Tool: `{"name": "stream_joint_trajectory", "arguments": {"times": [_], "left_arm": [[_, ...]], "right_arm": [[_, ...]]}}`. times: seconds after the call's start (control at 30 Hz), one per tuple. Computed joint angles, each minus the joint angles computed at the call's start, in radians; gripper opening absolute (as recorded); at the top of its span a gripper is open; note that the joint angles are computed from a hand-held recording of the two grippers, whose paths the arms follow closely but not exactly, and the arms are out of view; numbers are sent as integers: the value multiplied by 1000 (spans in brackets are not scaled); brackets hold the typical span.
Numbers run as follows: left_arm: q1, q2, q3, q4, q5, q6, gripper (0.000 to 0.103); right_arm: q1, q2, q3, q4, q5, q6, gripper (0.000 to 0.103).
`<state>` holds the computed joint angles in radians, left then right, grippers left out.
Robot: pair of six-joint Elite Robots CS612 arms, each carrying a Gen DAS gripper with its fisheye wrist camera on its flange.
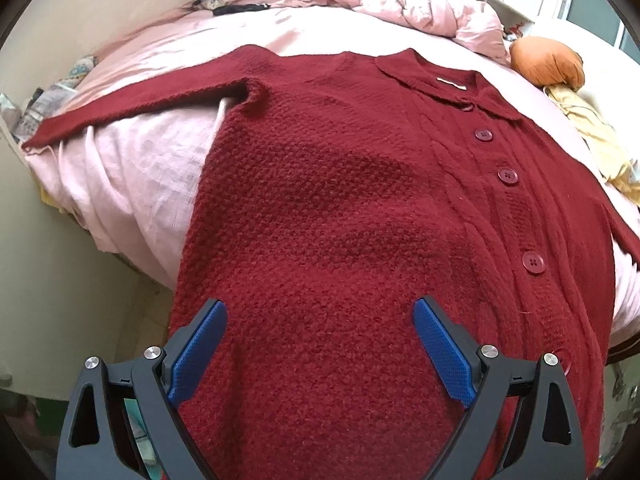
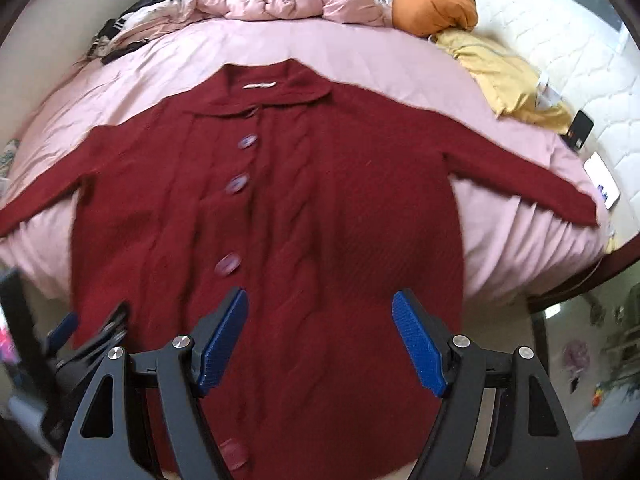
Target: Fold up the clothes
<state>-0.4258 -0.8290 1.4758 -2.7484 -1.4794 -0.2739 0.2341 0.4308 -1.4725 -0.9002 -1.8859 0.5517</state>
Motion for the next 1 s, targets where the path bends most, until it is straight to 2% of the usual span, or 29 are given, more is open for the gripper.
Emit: {"name": "stream_joint_trajectory", "arguments": {"times": [0.07, 0.2, 0.3, 1.0], "left_arm": [[0, 1, -3, 7, -2, 7, 95], [5, 2, -7, 14, -26, 0, 95], [8, 2, -6, 14, -39, -4, 95], [-5, 0, -5, 11, 8, 21, 95]], "right_arm": [[10, 3, -11, 3, 15, 2, 75], [21, -5, 3, -1, -25, -14, 75], [14, -4, 3, -11, -26, -13, 75], [14, -5, 6, 5, -31, -5, 75]]}}
